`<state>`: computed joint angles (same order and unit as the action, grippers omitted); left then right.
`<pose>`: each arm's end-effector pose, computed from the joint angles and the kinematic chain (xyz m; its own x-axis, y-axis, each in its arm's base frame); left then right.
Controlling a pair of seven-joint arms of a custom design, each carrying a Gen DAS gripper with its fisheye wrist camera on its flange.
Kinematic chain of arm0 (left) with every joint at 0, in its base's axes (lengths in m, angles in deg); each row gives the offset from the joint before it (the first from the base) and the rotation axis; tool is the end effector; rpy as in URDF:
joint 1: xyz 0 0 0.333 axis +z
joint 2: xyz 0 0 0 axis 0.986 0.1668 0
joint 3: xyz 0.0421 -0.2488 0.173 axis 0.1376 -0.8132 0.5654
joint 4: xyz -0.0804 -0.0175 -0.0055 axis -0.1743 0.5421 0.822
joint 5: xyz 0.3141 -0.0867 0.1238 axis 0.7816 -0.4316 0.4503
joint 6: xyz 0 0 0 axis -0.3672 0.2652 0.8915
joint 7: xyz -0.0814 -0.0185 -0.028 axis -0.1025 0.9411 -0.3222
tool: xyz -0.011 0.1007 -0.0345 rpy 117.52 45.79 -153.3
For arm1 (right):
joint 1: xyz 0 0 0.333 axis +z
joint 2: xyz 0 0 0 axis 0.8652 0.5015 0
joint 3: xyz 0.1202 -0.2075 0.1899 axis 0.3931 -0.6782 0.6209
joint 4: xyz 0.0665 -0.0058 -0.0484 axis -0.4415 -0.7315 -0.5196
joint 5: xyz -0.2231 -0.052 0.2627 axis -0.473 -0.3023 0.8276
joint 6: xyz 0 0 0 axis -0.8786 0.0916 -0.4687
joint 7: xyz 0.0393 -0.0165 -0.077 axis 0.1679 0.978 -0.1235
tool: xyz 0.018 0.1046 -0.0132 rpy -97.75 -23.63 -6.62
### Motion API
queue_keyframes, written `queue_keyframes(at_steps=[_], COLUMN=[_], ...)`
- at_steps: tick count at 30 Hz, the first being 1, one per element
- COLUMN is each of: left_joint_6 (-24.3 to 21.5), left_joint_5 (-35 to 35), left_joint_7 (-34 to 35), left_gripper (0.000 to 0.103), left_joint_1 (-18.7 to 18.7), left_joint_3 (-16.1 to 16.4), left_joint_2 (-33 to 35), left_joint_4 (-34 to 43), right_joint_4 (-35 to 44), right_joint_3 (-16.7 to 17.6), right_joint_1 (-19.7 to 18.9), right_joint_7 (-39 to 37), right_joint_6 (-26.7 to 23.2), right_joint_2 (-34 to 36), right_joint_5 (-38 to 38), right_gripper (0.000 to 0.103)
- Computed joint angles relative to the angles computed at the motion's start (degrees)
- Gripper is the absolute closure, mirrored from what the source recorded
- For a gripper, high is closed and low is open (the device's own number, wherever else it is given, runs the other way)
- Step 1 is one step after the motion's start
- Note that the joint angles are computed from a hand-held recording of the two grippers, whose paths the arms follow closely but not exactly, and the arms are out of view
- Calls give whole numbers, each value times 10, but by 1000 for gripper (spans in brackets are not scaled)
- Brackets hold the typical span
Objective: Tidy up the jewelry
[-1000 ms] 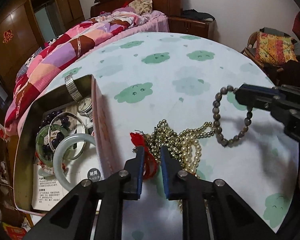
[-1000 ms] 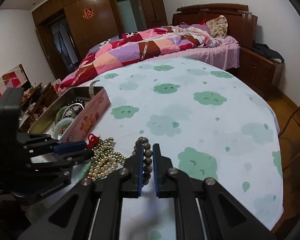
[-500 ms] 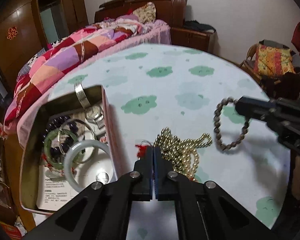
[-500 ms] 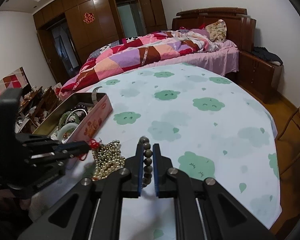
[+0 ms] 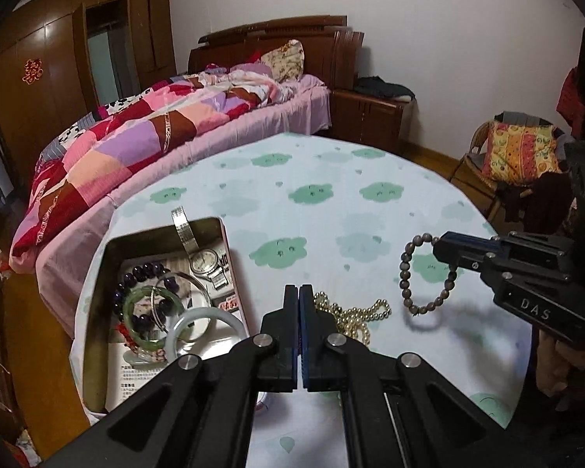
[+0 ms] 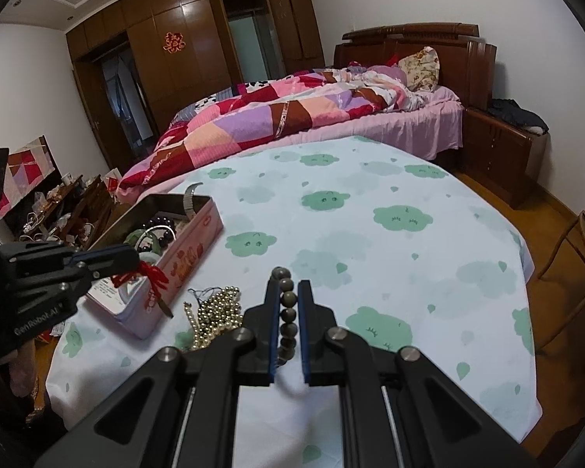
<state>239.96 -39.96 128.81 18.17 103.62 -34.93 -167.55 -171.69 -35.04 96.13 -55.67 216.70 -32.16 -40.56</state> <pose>0.4360 -0.3907 0.3637 -0.5796 -0.8148 -0.0140 -0.5526 0.4056 -0.7281 0.4033 0.4146 0.3292 0.0629 -0.9774 -0.2018 -0.6259 0.1189 -0.7708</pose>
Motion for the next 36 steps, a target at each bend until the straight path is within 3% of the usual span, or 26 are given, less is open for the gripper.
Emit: queue_keyframes(at_steps=[11,29,33,36], left_joint_6=[37,89,93,95], left_joint_5=[-48,-132,-155,-184], left_joint_7=[49,122,138,159], left_gripper=[103,103,103,103], left_joint_1=[60,239,258,250], left_joint_3=[-59,-214,-229,-218], left_joint_2=[-35,-66,-63,-60], left_joint_4=[-22,-53,-52,-51], right_joint_4=[35,188,222,246], right_joint_3=[-3,-43,-58,-68], right_joint_1=[12,57,71,80], right_joint_7=[-48,-231,-279,-316], right_joint_6=[1,41,53,63], right_joint_2=[10,93,116,133], right_joint_5=[25,128,166,199], right_gripper=[92,92,92,92])
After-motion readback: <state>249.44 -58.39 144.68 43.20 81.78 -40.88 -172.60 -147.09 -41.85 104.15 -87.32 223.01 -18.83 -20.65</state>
